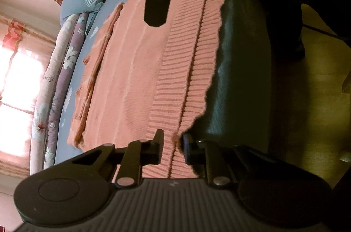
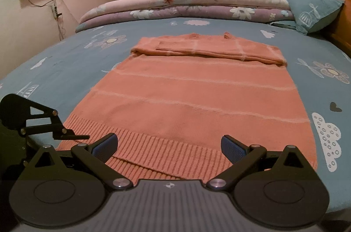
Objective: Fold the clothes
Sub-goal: 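Grasp the ribbed hem with the left gripper while the right gripper grasps beside it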
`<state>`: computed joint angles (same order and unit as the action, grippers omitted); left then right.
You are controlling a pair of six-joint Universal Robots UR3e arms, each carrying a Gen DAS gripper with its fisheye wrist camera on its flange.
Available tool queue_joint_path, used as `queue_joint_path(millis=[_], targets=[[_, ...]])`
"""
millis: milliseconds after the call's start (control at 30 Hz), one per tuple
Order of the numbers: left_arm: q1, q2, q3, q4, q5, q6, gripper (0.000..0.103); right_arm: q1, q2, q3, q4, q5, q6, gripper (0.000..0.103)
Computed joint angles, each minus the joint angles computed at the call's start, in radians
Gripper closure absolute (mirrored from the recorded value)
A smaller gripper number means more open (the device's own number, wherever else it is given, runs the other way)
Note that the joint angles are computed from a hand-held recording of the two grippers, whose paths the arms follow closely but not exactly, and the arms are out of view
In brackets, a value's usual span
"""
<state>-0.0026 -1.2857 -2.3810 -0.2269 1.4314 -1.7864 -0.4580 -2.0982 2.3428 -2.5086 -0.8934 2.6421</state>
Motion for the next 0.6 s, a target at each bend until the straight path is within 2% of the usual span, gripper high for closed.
queue_joint_path(millis=[100, 333, 467, 567, 600], targets=[[0.007, 0.006, -0.001, -0.005, -0.010, 0.009, 0.092, 0.005, -0.002, -0.002, 0.012, 0.009, -0.016, 0.001], [0.026, 0.013, 0.013, -0.027, -0.037, 0.009, 0.096, 0.080, 0.050, -0.048, 0.021, -0.057, -0.012, 0.001], [0.038, 0.023, 0.020, -0.047, -0.051, 0.010, 0.097, 0.114, 0.042, -0.030, -0.029, -0.084, -0.043, 0.001], [0.053, 0.029, 0.036, -0.079, -0.069, 0.003, 0.098, 0.127, 0.012, -0.004, -0.054, -0.071, -0.117, 0.008], [0.059, 0.029, 0.042, -0.087, -0.076, -0.004, 0.098, 0.133, 0.001, 0.007, -0.064, -0.066, -0.147, 0.014]])
